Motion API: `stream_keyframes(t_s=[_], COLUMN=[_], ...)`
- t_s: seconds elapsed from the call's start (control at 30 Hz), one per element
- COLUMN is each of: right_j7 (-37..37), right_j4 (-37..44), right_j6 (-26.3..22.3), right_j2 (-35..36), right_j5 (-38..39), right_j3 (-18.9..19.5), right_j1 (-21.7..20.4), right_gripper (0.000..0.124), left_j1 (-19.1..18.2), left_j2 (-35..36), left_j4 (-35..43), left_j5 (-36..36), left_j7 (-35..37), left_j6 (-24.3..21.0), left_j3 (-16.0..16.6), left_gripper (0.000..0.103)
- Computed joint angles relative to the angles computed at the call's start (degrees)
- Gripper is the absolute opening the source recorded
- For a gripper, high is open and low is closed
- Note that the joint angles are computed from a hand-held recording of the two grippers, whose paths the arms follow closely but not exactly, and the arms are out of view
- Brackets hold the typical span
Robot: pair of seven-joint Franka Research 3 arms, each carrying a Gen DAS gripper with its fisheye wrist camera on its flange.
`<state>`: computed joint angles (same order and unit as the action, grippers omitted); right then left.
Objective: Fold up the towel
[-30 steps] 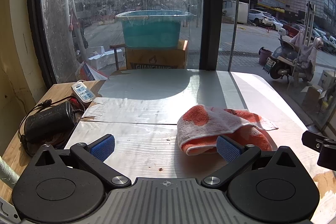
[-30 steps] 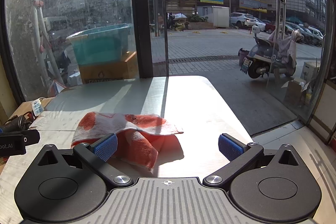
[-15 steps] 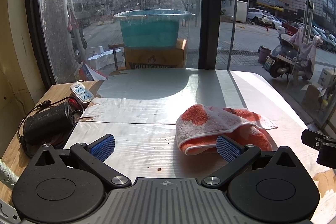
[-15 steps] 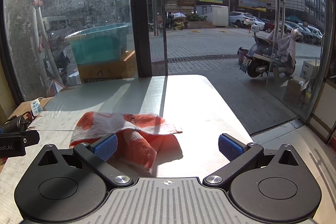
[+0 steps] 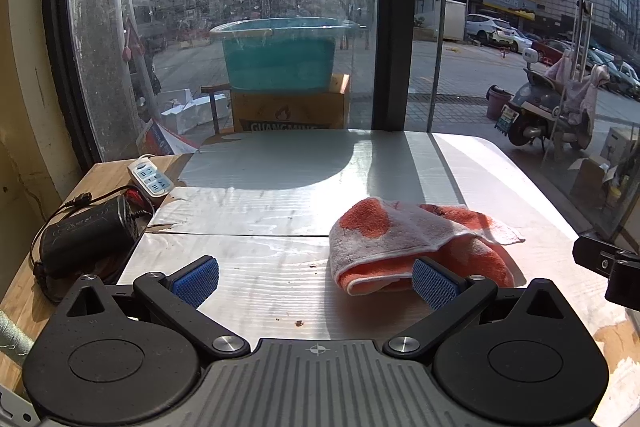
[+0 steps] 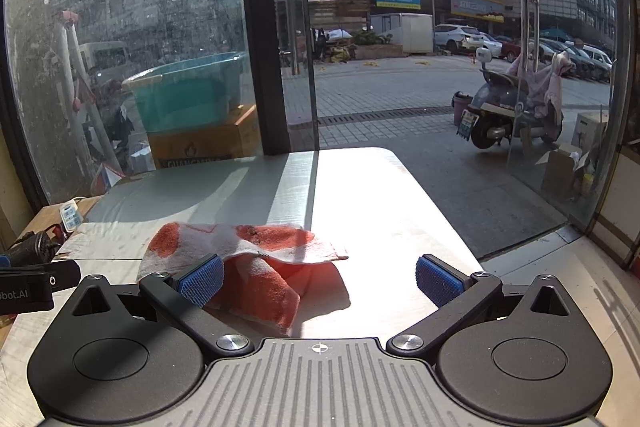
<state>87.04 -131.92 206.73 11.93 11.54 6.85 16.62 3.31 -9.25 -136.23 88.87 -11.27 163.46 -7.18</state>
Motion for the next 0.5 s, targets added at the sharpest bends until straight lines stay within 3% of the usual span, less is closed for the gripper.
stream_keyframes(t_s=[0.1,0.5], right_j7=[2.44,9.46], right_j4=[-1.49,-1.73], right_j6=[5.08,5.29], right_j2=[0.53,0.3], right_j5=[-3.47,-9.94], right_j3=[0.8,0.93], right_j1=[-1.47,-3.96], right_gripper=[0.103,0.103], left_j1=[0.01,-0.02], left_j2=[0.05,0.23], left_j4=[0.04,0.0], left_j5=[-0.28,0.41], left_j7=[0.32,-0.08], left_j6=[0.03,0.55], left_j3=[0.03,0.21], left_gripper=[0.103,0.103])
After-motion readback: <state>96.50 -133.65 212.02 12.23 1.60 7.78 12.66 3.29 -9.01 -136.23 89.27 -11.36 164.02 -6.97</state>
